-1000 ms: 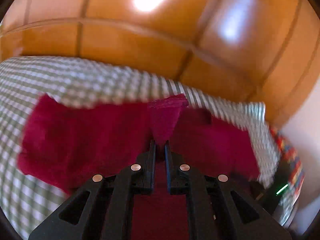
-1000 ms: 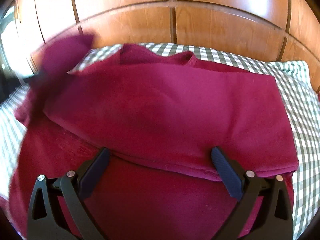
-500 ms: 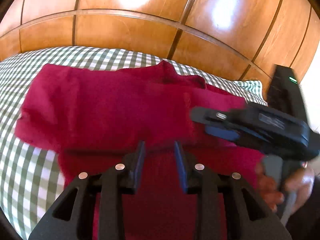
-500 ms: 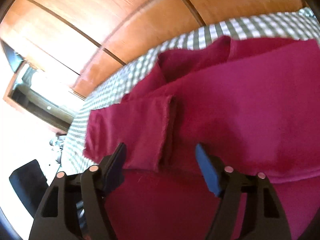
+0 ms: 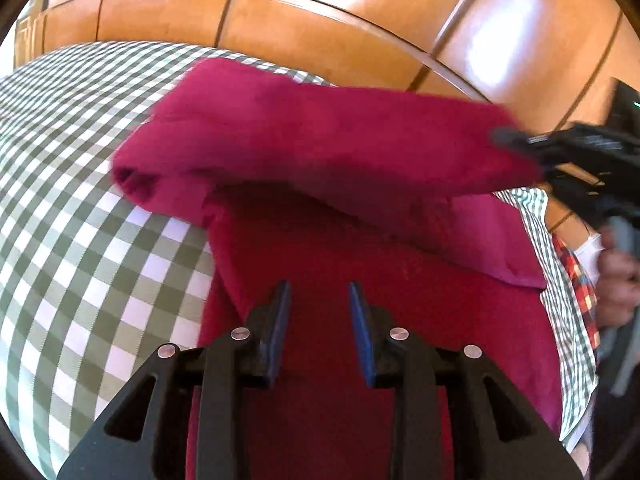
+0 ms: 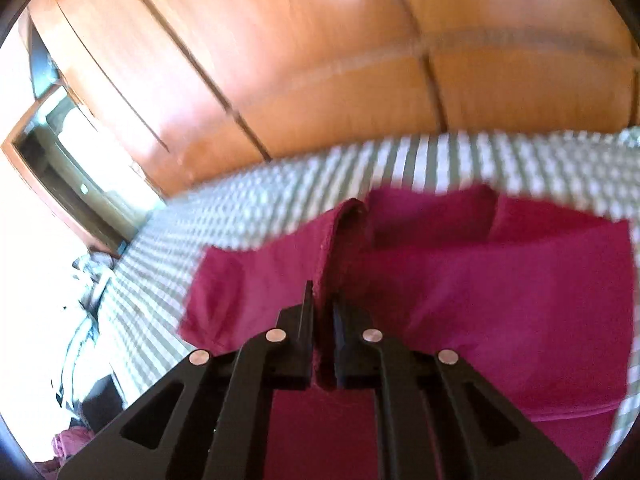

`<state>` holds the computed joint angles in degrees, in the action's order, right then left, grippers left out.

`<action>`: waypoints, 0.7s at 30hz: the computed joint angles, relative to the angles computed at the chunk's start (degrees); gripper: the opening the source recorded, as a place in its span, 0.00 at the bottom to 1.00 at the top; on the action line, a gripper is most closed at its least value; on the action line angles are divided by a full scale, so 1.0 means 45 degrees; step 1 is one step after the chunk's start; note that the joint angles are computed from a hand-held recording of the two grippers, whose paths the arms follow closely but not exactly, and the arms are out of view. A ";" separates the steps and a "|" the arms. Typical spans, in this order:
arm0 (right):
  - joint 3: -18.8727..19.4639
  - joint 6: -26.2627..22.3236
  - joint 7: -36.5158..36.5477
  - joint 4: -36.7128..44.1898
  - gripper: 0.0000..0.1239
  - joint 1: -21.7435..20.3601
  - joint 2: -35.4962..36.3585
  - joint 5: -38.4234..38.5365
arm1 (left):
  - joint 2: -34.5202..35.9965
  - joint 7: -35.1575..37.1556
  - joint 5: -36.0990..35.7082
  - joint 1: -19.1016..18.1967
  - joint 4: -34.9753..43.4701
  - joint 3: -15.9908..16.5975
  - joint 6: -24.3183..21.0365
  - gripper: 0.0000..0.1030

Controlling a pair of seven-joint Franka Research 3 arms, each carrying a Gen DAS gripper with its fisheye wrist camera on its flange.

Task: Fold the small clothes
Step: 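Grasp the sweater side edge with the right gripper and fold it toward the center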

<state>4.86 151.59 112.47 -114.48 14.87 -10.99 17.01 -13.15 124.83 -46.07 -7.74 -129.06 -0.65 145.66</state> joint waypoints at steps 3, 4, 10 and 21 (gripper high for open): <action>-0.0328 0.0233 -0.0069 -0.0732 0.05 -0.0195 -0.0923 0.0495 | 0.0134 -0.0550 0.0177 0.0113 0.0117 -0.0054 0.0075 0.28; -0.0395 0.0205 0.0013 -0.1005 0.05 -0.0321 -0.1183 0.0555 | 0.0153 -0.0719 0.0225 0.0161 0.0118 -0.0051 0.0085 0.28; -0.0394 -0.0330 0.1552 -0.3261 0.05 -0.1618 -0.2618 -0.0159 | 0.0268 -0.1271 0.0502 0.0364 0.0273 -0.0035 -0.0111 0.28; -0.0664 -0.0412 0.2079 -0.5344 0.05 -0.2172 -0.3454 -0.0031 | -0.0484 -0.0695 -0.0348 0.0130 0.0488 0.0349 -0.0540 0.28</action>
